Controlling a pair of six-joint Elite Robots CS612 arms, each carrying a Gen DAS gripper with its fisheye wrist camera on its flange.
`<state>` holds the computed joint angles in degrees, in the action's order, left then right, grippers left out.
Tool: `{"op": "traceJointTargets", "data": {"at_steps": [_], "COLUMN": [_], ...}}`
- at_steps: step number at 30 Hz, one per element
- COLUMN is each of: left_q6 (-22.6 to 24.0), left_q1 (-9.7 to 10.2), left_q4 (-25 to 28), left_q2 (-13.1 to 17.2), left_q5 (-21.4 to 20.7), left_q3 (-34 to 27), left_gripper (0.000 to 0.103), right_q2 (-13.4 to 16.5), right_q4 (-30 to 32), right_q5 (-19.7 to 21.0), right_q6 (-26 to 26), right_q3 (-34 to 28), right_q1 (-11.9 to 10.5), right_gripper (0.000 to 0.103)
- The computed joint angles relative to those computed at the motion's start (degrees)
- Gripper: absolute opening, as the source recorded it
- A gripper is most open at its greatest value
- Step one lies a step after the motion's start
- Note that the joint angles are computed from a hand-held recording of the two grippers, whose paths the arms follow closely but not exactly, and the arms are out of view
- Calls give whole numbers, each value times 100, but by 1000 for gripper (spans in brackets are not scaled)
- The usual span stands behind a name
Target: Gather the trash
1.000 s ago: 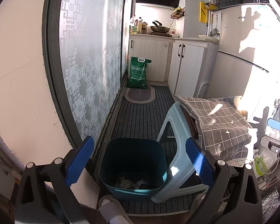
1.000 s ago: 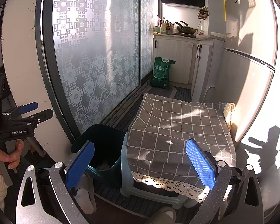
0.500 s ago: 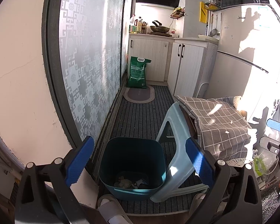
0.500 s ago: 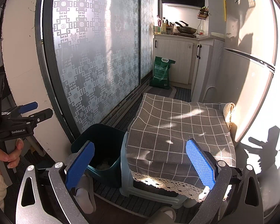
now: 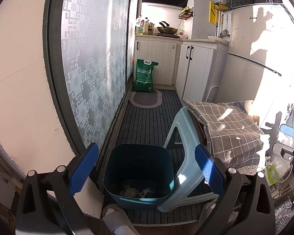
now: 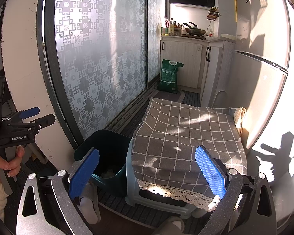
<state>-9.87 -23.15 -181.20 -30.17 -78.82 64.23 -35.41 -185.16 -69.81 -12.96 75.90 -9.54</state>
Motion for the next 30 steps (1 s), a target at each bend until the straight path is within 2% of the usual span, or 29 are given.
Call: {"op": "traceJointTargets", "data": {"at_steps": [30], "left_q6": [-50], "left_q1": [5], "left_q4": [66], "left_q2": [3], "left_q5": [-11], "left_q3": [-18], "left_gripper": [100], "right_q2": [-3], "right_q4": [6], "right_q5": [-13], "right_q6": [-9], "right_q3": [0], "right_q1": [6], "right_gripper": [100]}}
